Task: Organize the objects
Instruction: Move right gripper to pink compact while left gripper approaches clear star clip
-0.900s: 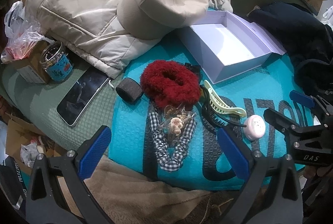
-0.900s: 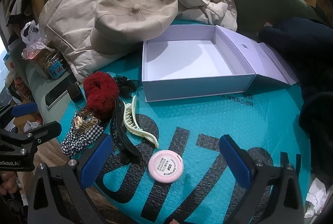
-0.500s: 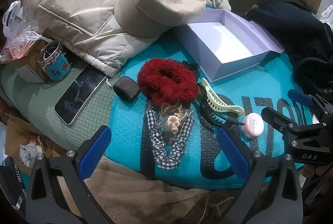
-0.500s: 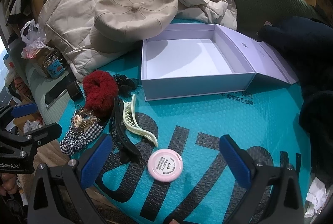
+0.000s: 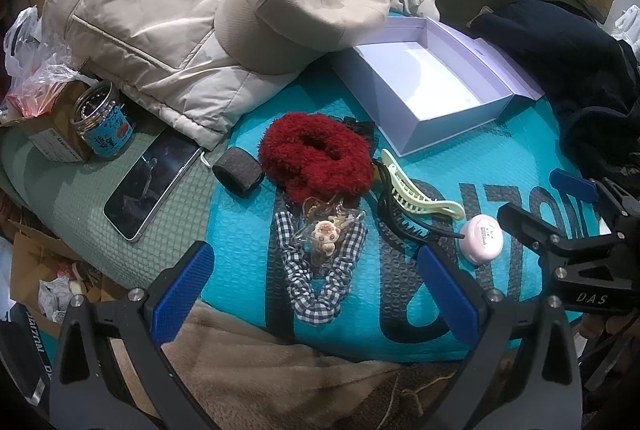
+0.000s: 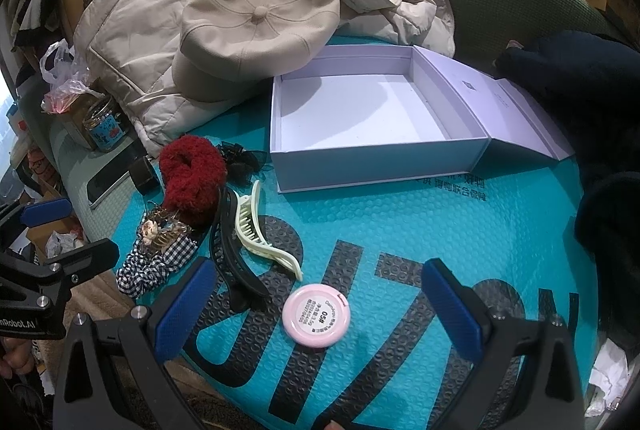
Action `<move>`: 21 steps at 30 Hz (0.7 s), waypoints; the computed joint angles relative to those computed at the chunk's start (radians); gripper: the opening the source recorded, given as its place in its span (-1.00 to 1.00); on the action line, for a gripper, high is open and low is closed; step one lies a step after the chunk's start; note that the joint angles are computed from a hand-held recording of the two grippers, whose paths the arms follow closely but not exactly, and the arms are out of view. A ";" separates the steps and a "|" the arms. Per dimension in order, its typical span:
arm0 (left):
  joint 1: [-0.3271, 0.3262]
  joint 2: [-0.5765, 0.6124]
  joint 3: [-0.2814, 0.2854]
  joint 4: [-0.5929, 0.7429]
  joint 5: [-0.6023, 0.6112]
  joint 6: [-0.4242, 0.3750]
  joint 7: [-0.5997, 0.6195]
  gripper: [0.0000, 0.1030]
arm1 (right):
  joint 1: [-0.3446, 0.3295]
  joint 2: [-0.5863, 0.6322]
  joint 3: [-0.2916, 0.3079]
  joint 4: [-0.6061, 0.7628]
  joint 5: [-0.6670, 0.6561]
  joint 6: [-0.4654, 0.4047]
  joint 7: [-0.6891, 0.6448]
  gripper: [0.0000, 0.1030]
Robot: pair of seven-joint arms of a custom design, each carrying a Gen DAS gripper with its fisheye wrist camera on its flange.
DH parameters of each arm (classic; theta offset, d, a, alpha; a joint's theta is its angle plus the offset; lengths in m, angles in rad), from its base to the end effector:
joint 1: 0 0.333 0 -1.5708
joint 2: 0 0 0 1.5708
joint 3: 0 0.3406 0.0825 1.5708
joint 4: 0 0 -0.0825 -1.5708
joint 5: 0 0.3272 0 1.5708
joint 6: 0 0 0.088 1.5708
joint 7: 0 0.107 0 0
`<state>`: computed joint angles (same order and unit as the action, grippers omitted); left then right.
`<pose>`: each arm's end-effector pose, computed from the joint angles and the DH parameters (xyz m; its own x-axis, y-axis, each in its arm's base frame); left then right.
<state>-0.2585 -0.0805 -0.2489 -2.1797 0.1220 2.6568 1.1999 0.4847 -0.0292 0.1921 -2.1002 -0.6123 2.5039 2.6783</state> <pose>0.4429 -0.2544 0.5396 -0.2505 -0.9654 0.0720 -0.8302 0.1760 -0.5290 0.4049 0.3318 0.5297 -0.0004 -0.9995 -0.0306 -0.8116 0.0182 -0.5840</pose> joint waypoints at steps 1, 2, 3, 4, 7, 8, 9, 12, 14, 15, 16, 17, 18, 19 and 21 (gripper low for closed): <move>0.000 0.000 0.000 -0.001 -0.002 0.001 0.003 0.98 | 0.000 0.000 0.000 0.000 0.000 -0.001 0.001 0.99; -0.001 -0.001 0.000 -0.001 -0.004 0.000 0.004 0.98 | 0.000 0.000 0.000 0.001 -0.001 -0.002 -0.001 0.99; -0.002 -0.003 -0.001 -0.002 -0.002 0.000 0.001 0.98 | 0.001 -0.001 0.000 0.001 -0.002 -0.003 -0.001 0.99; -0.002 -0.004 -0.002 -0.002 -0.001 0.000 -0.001 0.98 | 0.001 -0.002 0.001 0.001 -0.004 -0.003 0.001 0.99; -0.004 -0.012 -0.006 -0.007 0.009 0.000 -0.011 0.98 | 0.002 -0.012 0.003 -0.006 -0.003 -0.001 0.002 0.99; -0.007 -0.016 -0.005 -0.010 0.000 0.002 0.003 0.98 | 0.001 -0.016 0.003 -0.010 -0.003 0.002 0.002 0.99; -0.007 -0.018 -0.005 -0.012 0.000 0.003 0.002 0.98 | 0.000 -0.019 0.005 -0.012 -0.005 0.004 0.003 0.99; -0.009 -0.028 -0.008 -0.019 0.002 0.005 -0.003 0.98 | -0.001 -0.025 0.010 -0.016 -0.009 0.004 0.003 0.99; -0.010 -0.034 -0.008 -0.024 -0.002 0.006 -0.002 0.98 | -0.002 -0.033 0.012 -0.026 -0.013 0.008 0.007 0.99; -0.011 -0.036 -0.008 -0.027 -0.006 0.008 -0.001 0.98 | -0.003 -0.036 0.014 -0.028 -0.015 0.009 0.010 0.99; -0.012 -0.039 -0.009 -0.030 -0.009 0.009 -0.001 0.98 | -0.004 -0.040 0.016 -0.032 -0.016 0.010 0.012 0.99; -0.012 -0.041 -0.009 -0.032 -0.011 0.008 -0.001 0.98 | -0.005 -0.042 0.017 -0.036 -0.017 0.011 0.015 0.99; -0.013 -0.043 -0.010 -0.034 -0.013 0.007 -0.003 0.98 | -0.006 -0.046 0.018 -0.041 -0.016 0.013 0.016 0.99; -0.013 -0.045 -0.010 -0.037 -0.014 0.007 -0.004 0.98 | -0.007 -0.048 0.019 -0.044 -0.014 0.014 0.016 0.99; -0.015 -0.048 -0.011 -0.042 -0.020 0.008 -0.003 0.98 | -0.009 -0.053 0.021 -0.053 -0.012 0.020 0.017 0.99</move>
<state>-0.2731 -0.1283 -0.2596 -2.2220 0.1023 2.6647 1.1972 0.4759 -0.0822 0.2134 -2.1534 -0.6247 2.5236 2.6949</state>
